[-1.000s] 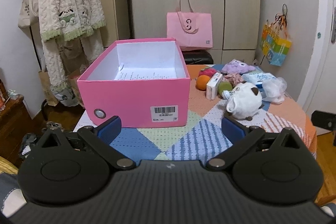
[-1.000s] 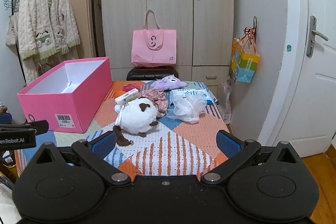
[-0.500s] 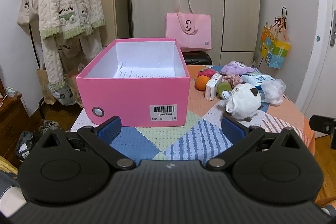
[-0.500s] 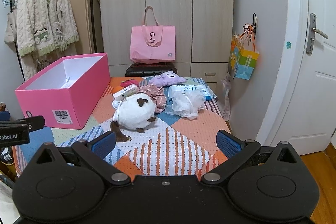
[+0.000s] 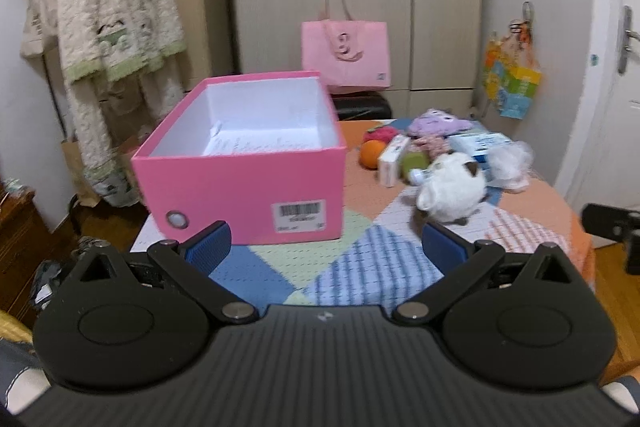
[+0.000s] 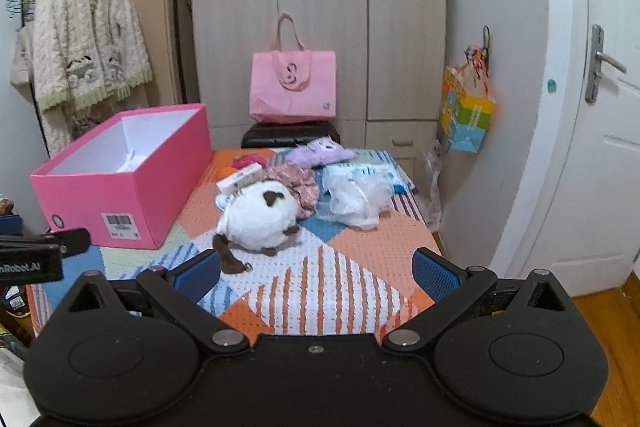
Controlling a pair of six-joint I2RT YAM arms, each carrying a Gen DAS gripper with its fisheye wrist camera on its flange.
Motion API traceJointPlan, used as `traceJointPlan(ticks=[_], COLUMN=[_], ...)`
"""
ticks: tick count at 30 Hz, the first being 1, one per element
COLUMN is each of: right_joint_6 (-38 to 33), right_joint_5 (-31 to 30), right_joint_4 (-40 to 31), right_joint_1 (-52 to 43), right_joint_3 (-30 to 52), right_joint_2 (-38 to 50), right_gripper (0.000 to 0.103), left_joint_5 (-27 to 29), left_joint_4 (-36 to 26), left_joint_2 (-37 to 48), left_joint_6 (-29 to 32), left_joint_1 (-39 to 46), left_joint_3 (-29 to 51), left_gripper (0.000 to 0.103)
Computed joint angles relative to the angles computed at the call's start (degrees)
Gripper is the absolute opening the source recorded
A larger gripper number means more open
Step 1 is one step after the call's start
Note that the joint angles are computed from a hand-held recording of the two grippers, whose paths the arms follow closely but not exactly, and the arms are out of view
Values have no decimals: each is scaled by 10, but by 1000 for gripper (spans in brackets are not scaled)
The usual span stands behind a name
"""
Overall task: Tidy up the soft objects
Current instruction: 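Grasp the white plush toy with the left gripper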
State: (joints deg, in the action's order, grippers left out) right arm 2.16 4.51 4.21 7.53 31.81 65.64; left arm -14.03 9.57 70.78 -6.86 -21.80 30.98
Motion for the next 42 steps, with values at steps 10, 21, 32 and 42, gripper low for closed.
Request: traceJointPlan(ticks=[10,21,32,42], right_joint_6=[-41,-118,-94,-78], right_joint_5=[-25,-181,-287,-309], right_joint_4=[28,209,229,243], right_joint_1=[-4,-74,-82,-86], right_joint_3=[26,61,182,258], right_joint_2=[37,249,439,534], right_gripper=[103,103,96,91], left_joint_5=[53,200,276,266], left_joint_4=[33,55,4,-56], left_joint_2=[40,203,359,472], left_joint_6=[24,92,129,116], left_joint_1=[-16,8,15,19], left_joint_3=[48,160,310,430], left_gripper=[103,100,96,80])
